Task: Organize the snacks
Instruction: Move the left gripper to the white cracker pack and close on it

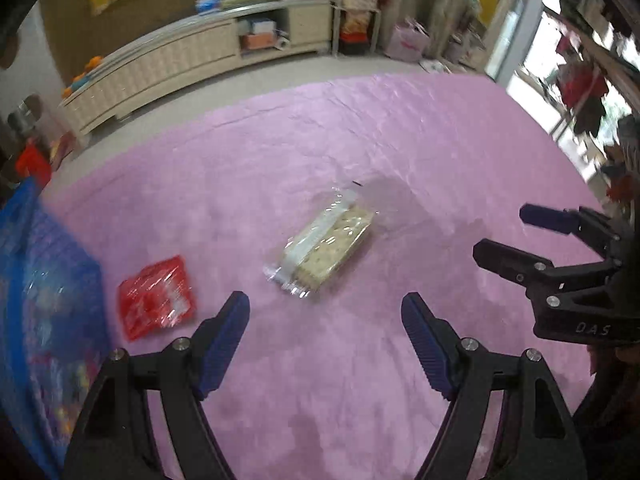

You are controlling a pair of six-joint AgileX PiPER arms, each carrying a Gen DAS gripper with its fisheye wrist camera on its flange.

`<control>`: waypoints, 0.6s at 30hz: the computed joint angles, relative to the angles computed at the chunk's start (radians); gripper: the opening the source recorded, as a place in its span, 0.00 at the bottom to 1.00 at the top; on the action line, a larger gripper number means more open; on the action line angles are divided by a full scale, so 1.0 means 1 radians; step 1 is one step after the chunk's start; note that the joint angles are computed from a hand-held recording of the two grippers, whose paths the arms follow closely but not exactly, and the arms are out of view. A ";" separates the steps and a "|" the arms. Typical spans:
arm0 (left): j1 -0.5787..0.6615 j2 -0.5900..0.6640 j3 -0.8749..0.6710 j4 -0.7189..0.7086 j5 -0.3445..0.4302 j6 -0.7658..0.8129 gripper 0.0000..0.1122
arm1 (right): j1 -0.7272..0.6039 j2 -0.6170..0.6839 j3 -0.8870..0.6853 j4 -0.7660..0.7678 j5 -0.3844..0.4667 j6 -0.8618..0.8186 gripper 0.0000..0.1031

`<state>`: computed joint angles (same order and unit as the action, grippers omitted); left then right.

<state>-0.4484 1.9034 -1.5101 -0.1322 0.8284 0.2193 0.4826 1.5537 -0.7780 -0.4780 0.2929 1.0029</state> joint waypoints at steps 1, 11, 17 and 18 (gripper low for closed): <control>-0.011 0.033 -0.035 0.021 0.013 -0.002 0.68 | -0.018 0.013 0.005 0.008 -0.024 -0.012 0.87; -0.039 0.319 -0.348 0.106 0.101 0.014 0.68 | -0.098 0.094 0.051 -0.051 -0.169 0.051 0.87; -0.012 0.420 -0.509 0.002 0.182 0.097 0.70 | -0.120 0.064 0.097 0.074 -0.213 -0.046 0.87; -0.012 0.428 -0.525 -0.001 0.190 0.103 0.70 | -0.121 0.062 0.102 0.144 -0.216 -0.115 0.87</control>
